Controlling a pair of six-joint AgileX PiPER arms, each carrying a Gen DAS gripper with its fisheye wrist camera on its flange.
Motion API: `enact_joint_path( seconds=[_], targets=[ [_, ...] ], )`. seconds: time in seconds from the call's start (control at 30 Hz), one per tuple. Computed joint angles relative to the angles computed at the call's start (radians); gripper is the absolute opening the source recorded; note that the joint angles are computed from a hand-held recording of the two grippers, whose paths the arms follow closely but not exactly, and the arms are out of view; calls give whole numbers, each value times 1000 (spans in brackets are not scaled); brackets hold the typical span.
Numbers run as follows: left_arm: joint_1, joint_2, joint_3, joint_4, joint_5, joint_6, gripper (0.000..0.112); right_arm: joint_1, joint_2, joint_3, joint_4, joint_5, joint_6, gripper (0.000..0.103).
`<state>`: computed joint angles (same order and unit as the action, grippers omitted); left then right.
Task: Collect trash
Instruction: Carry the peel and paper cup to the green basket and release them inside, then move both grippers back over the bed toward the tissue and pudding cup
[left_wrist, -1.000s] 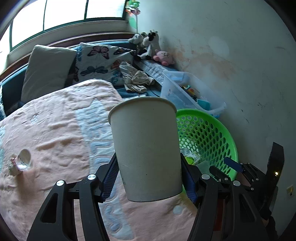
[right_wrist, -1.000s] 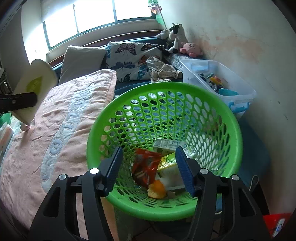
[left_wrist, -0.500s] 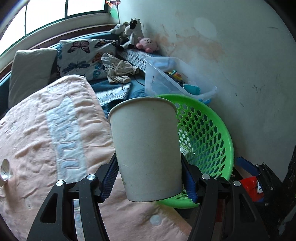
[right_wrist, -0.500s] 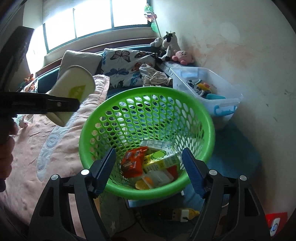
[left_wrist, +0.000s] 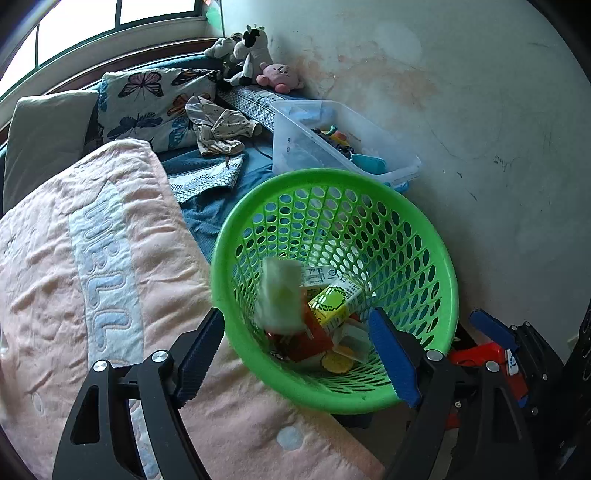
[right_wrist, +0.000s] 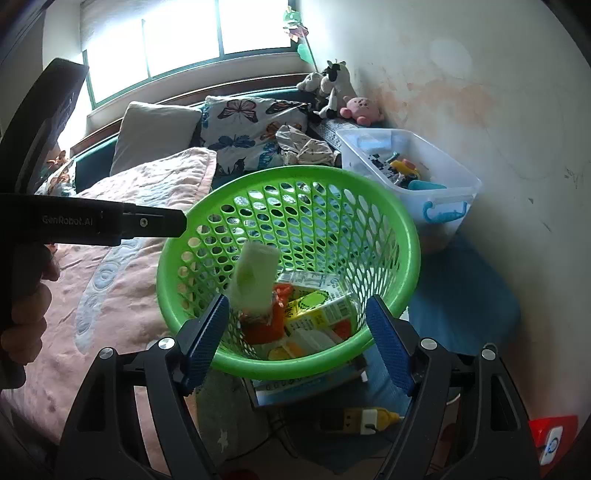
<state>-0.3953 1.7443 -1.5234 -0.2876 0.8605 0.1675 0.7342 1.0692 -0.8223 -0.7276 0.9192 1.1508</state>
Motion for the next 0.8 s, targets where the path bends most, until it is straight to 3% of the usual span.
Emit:
enact_joint_path(
  seconds=[0.37,0.8],
  targets=[
    [159,-138,147,-23,-33,71,79,85,86,-100,6,-11,3,80],
    [530,-193,216,-117,-18,246,81,136,369,-413,89,-77,-165,82]
  ],
)
